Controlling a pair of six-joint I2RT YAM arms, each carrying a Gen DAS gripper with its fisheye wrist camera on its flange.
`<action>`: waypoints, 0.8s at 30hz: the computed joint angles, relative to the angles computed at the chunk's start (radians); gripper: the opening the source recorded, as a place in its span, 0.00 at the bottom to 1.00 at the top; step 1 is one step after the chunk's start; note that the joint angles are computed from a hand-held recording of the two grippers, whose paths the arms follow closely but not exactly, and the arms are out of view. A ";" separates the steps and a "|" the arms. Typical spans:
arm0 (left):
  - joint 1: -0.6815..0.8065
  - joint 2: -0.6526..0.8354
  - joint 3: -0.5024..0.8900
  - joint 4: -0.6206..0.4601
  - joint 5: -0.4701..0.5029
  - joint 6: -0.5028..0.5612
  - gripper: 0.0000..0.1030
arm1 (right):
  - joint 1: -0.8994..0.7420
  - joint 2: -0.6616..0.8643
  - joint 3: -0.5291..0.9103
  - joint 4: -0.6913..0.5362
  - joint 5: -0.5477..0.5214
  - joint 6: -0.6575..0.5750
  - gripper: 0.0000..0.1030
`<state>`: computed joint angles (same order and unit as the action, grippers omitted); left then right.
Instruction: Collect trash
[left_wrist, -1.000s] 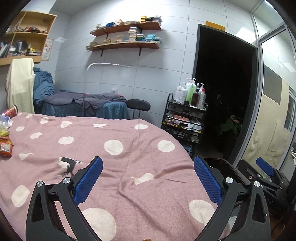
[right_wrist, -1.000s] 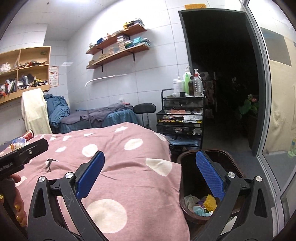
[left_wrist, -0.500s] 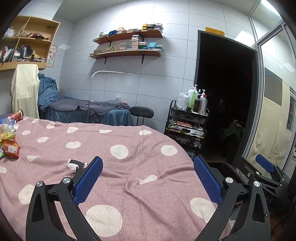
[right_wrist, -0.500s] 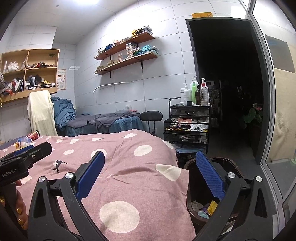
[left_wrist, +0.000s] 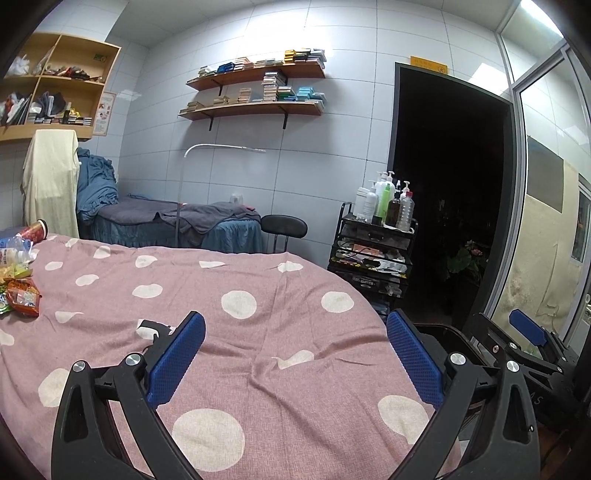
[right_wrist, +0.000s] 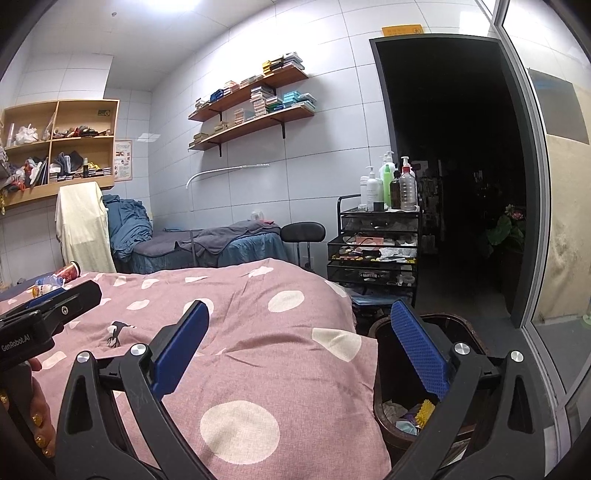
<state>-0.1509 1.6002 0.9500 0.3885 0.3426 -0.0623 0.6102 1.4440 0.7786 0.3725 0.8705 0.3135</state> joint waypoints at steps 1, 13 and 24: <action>0.000 0.000 0.000 0.000 0.000 0.000 0.95 | 0.002 -0.001 0.001 -0.001 0.002 0.001 0.95; 0.003 -0.007 -0.001 -0.010 0.001 -0.005 0.95 | 0.003 -0.001 0.003 -0.005 0.001 0.004 0.95; 0.004 -0.008 -0.001 -0.010 0.000 -0.005 0.95 | 0.005 -0.002 0.003 -0.005 0.004 0.007 0.95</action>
